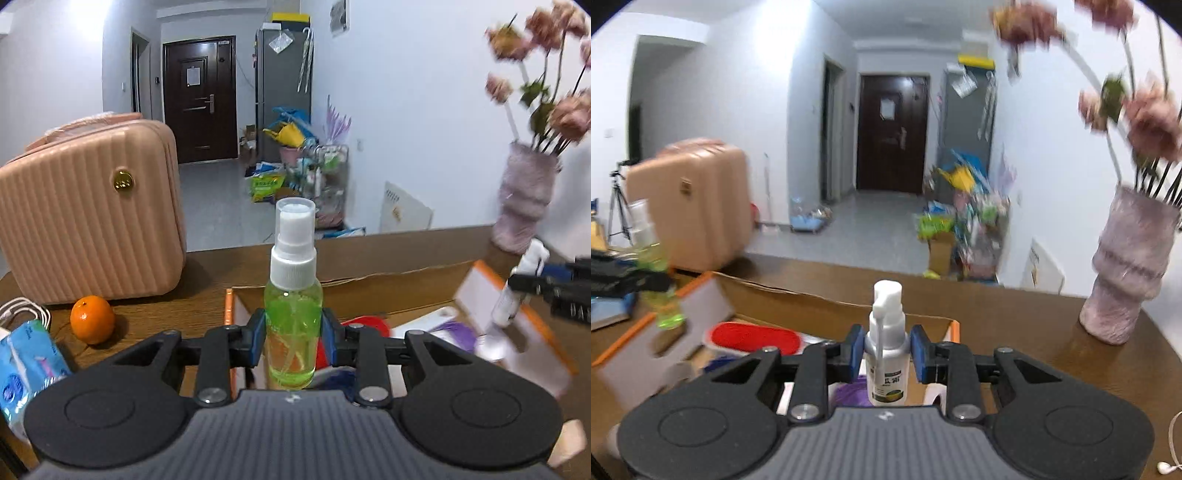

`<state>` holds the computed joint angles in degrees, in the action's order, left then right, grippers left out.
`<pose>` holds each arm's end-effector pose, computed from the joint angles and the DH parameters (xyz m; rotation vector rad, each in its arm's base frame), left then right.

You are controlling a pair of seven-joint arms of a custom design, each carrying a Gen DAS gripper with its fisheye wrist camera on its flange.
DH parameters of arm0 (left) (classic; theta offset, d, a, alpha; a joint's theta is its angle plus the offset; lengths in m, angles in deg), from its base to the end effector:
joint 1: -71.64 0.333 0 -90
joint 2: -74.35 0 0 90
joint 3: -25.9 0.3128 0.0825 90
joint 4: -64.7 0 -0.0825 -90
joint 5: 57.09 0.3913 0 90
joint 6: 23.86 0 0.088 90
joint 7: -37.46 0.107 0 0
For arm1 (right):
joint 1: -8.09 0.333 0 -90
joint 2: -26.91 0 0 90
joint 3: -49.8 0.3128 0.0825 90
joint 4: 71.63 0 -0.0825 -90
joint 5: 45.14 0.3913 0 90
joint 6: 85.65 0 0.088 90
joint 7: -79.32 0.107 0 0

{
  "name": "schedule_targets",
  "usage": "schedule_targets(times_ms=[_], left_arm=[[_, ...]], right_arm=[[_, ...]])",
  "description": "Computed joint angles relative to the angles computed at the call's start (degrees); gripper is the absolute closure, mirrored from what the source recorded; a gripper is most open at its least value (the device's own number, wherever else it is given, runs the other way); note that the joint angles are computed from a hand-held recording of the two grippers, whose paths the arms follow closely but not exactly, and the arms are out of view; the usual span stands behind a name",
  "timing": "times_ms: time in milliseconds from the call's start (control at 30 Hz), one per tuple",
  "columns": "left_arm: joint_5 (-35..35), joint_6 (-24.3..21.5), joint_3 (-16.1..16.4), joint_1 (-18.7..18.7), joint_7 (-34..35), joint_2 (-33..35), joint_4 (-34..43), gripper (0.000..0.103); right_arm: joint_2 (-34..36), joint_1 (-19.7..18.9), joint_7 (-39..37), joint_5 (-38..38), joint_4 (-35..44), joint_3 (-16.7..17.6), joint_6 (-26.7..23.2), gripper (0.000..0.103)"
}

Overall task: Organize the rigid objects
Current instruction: 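Carry both spray bottles into the box and open both tools, then withdraw both tools toward the cap and charger on the table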

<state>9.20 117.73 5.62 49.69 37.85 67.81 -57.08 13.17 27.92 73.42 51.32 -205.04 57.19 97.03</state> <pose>0.4113 -0.3836 0.4986 -1.6255 1.5908 -0.8476 0.4596 0.1356 0.4763 -1.8481 1.1567 -0.7235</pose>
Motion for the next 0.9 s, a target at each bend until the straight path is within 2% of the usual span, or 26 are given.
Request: schedule_targets(times_ms=[100, 167, 200, 233, 267, 333, 500, 633, 767, 900], left_arm=[[0.0, 1.9, 0.9, 0.6, -1.1, 1.3, -0.8, 0.072], [1.9, 2.1, 1.0, 0.8, -3.4, 2.4, -1.2, 0.072], [2.1, 2.3, 1.1, 0.8, -3.1, 2.9, -1.3, 0.072], [1.6, 2.4, 1.3, 0.8, -2.5, 3.3, -1.3, 0.072], [0.4, 2.1, 1.5, 0.6, -1.2, 3.9, -1.1, 0.072], [-0.8, 2.1, 1.8, 0.5, 0.1, 4.4, -0.9, 0.071], [1.8, 1.2, 1.8, -0.1, -1.2, 4.1, -1.1, 0.069], [0.5, 0.7, 1.7, -0.3, 0.0, 3.0, -1.1, 0.055], [-1.3, 0.1, 1.0, -0.6, 2.1, 0.1, -2.3, 0.047], [-4.0, -2.5, -0.6, -1.1, 1.6, -4.5, -4.2, 0.040]], right_arm=[[5.2, -0.7, 17.4, -18.0, 0.7, 0.1, 1.2, 0.077], [7.0, 0.1, 20.5, -21.0, 1.3, -0.8, 1.6, 0.076], [7.6, -0.7, 25.9, -26.4, 0.8, -0.5, 1.6, 0.076], [7.9, -3.0, 33.4, -34.0, -0.1, 0.9, 0.8, 0.076], [7.8, -3.8, 37.1, -37.5, -0.4, 1.1, -0.1, 0.076], [8.3, -0.8, 33.6, -33.8, 0.6, -1.7, 0.5, 0.077], [8.7, 0.4, 38.0, -39.3, -0.1, -3.3, 1.5, 0.077], [7.9, 0.8, 41.2, -42.5, -0.7, -4.0, 1.4, 0.077], [3.2, 1.3, 43.4, -44.9, -3.7, -4.5, 1.0, 0.077], [-5.1, 0.6, 46.0, -48.5, -9.1, -4.1, 0.3, 0.077]])
